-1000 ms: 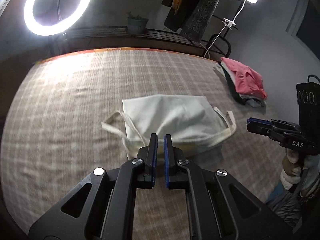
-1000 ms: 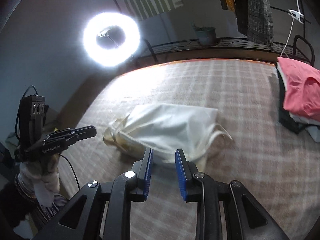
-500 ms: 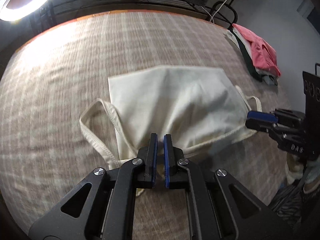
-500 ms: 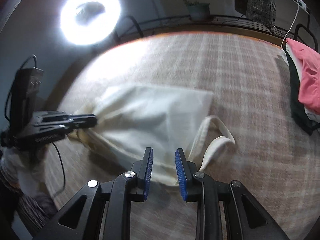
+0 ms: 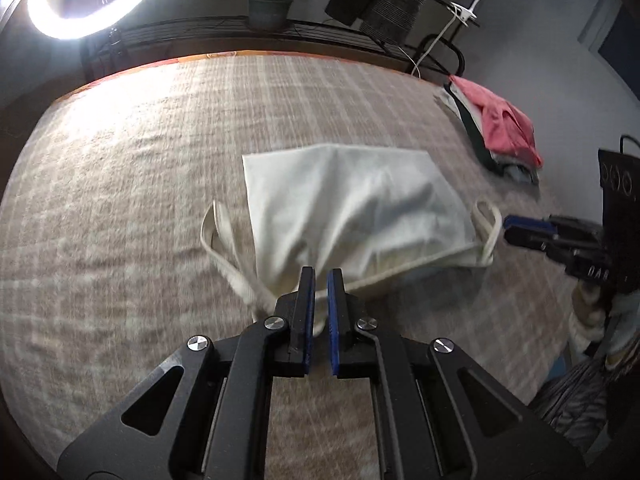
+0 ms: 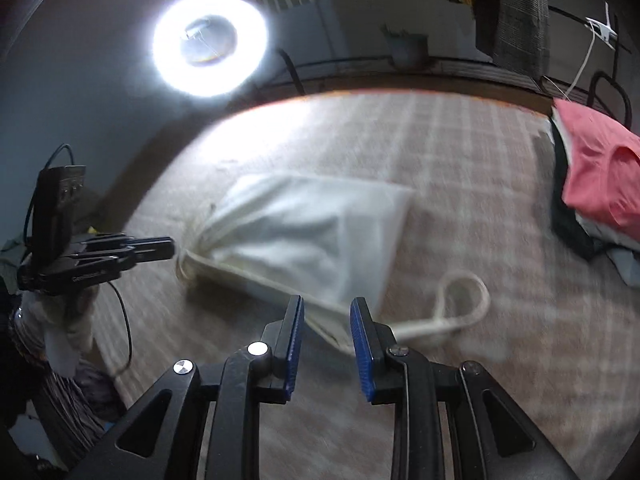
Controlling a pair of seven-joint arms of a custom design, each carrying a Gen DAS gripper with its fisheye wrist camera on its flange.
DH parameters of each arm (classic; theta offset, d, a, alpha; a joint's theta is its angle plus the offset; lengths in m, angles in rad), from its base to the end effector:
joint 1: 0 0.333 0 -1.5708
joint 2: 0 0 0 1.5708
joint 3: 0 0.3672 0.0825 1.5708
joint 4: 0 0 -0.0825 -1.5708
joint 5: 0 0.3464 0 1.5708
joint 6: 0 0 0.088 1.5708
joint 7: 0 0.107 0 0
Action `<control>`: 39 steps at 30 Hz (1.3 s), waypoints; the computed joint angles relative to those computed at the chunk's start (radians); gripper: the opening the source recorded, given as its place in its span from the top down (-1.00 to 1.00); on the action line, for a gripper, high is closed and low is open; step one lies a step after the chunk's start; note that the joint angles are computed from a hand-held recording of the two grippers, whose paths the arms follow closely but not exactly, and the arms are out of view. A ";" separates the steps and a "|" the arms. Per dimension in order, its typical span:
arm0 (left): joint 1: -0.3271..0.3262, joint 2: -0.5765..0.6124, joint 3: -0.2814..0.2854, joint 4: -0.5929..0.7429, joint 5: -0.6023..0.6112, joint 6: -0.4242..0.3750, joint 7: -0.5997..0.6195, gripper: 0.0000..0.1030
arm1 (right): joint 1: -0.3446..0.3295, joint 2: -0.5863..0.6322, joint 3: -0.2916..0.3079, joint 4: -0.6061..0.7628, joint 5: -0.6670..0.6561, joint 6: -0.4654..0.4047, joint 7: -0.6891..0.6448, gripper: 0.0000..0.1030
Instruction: Fold small clothes
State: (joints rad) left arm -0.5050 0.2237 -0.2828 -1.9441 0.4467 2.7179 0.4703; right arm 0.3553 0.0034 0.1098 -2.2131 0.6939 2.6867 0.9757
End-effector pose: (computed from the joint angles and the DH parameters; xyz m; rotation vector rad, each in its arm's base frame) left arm 0.4383 -0.4417 0.5041 -2.0124 2.0500 -0.8674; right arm 0.4852 0.2205 0.4959 -2.1652 1.2821 -0.0574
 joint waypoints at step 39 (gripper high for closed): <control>-0.001 -0.056 0.001 -0.144 0.021 -0.051 -0.024 0.85 | -0.037 0.025 -0.014 0.017 -0.202 -0.218 0.043 0.44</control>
State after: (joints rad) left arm -0.5061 0.1676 -0.2817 -2.0878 0.4675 2.6674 0.4462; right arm 0.3185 0.0288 0.0954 -2.1958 0.4922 2.4691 1.0185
